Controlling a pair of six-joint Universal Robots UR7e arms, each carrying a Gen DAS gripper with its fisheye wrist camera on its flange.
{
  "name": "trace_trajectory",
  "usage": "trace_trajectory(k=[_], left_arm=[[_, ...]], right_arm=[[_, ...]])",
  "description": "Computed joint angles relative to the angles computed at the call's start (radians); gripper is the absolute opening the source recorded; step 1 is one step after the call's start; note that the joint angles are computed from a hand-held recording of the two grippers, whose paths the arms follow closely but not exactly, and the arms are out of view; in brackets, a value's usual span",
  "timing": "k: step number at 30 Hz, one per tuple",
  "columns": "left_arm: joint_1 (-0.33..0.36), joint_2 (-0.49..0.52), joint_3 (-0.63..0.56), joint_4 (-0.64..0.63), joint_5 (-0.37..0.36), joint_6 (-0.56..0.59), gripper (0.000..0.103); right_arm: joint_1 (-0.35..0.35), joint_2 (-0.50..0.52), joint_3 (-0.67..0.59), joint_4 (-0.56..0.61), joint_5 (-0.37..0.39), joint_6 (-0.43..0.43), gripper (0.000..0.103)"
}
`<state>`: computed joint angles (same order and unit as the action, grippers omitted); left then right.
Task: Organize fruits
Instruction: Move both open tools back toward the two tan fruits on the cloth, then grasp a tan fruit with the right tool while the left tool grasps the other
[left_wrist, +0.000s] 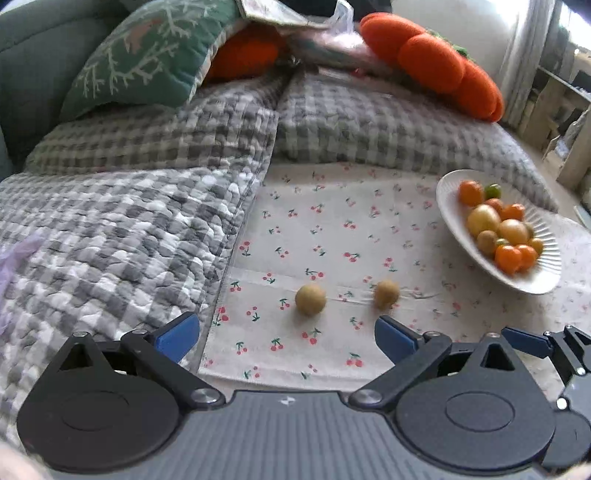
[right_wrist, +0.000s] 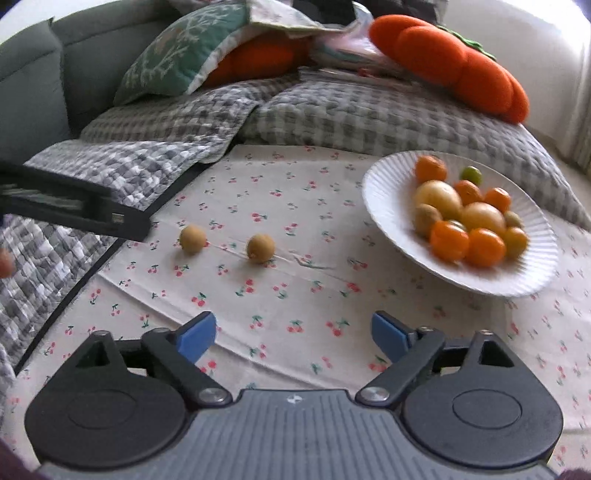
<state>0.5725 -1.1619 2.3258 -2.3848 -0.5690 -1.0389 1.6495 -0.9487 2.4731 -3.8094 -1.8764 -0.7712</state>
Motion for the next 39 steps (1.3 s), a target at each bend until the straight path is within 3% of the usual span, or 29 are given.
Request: trace_trajectory(k=[5, 8, 11, 18, 27, 35, 37, 39], left_arm=[[0.055, 0.057, 0.010, -0.185, 0.017, 0.108, 0.094], [0.087, 0.073, 0.022, -0.338, -0.020, 0.185, 0.081], [0.115, 0.089, 0.023, -0.437, -0.057, 0.234, 0.073], [0.162, 0.120, 0.004, -0.473, -0.126, 0.232, 0.052], [0.175, 0.151, -0.004, -0.515, -0.102, 0.259, 0.045], [0.183, 0.176, -0.017, -0.546, -0.091, 0.325, 0.032], [0.184, 0.179, -0.018, -0.551, -0.092, 0.333, 0.024], [0.182, 0.180, -0.017, -0.546, -0.085, 0.337, 0.022]], right_arm=[[-0.026, 0.083, -0.045, -0.104, 0.082, 0.000, 0.075], [-0.050, 0.115, -0.058, -0.121, 0.146, 0.027, 0.067], [-0.052, 0.177, -0.077, -0.194, 0.156, -0.017, 0.061], [-0.065, 0.218, -0.115, -0.221, 0.185, 0.008, 0.051], [-0.059, 0.271, -0.133, -0.275, 0.186, -0.031, 0.039], [-0.051, 0.275, -0.142, -0.264, 0.174, -0.036, 0.024], [-0.051, 0.276, -0.144, -0.262, 0.173, -0.035, 0.023], [-0.053, 0.275, -0.143, -0.259, 0.178, -0.036, 0.023]])
